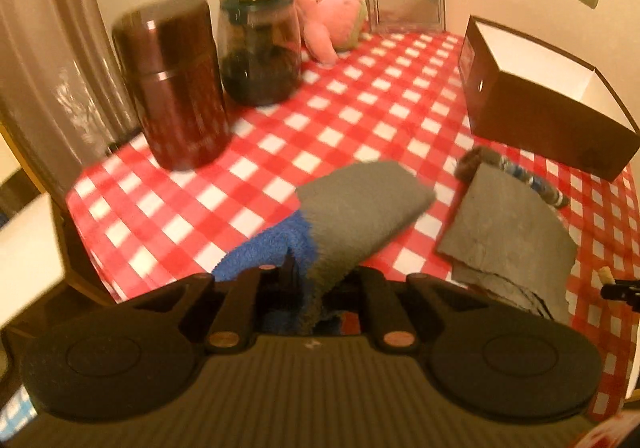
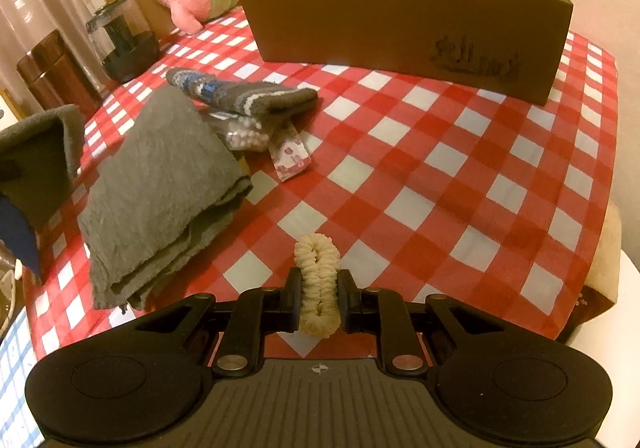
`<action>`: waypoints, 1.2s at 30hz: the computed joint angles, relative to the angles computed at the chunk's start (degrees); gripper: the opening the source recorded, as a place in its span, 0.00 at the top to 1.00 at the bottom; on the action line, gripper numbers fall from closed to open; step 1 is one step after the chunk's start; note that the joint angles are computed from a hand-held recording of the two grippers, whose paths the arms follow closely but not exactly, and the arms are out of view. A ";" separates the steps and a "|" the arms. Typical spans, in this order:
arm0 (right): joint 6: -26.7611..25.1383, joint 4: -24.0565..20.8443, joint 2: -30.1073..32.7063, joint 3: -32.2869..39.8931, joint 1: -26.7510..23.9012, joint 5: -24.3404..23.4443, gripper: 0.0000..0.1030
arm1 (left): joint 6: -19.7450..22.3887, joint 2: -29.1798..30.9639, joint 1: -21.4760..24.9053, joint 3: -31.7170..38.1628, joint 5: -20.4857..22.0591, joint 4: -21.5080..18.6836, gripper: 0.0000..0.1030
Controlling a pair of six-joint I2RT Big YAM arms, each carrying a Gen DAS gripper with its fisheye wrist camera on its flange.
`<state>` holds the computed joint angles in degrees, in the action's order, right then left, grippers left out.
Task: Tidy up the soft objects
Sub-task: 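Carry the cloths with the left gripper while the right gripper carries the scrunchie toward the box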
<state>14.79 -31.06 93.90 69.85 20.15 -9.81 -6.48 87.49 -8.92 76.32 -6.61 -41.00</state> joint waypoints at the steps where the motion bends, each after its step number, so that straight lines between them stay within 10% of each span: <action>1: -0.08 0.23 -0.22 -0.07 0.00 -0.05 0.82 | 0.41 -0.32 -0.28 0.11 -0.10 0.26 0.91; 36: -5.60 -3.51 -6.14 5.80 -4.93 0.74 0.82 | 8.48 11.29 -11.32 22.77 4.29 -1.16 0.91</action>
<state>9.20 -34.57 87.76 75.65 15.21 -9.07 1.99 98.78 -20.24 99.08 -2.33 -42.16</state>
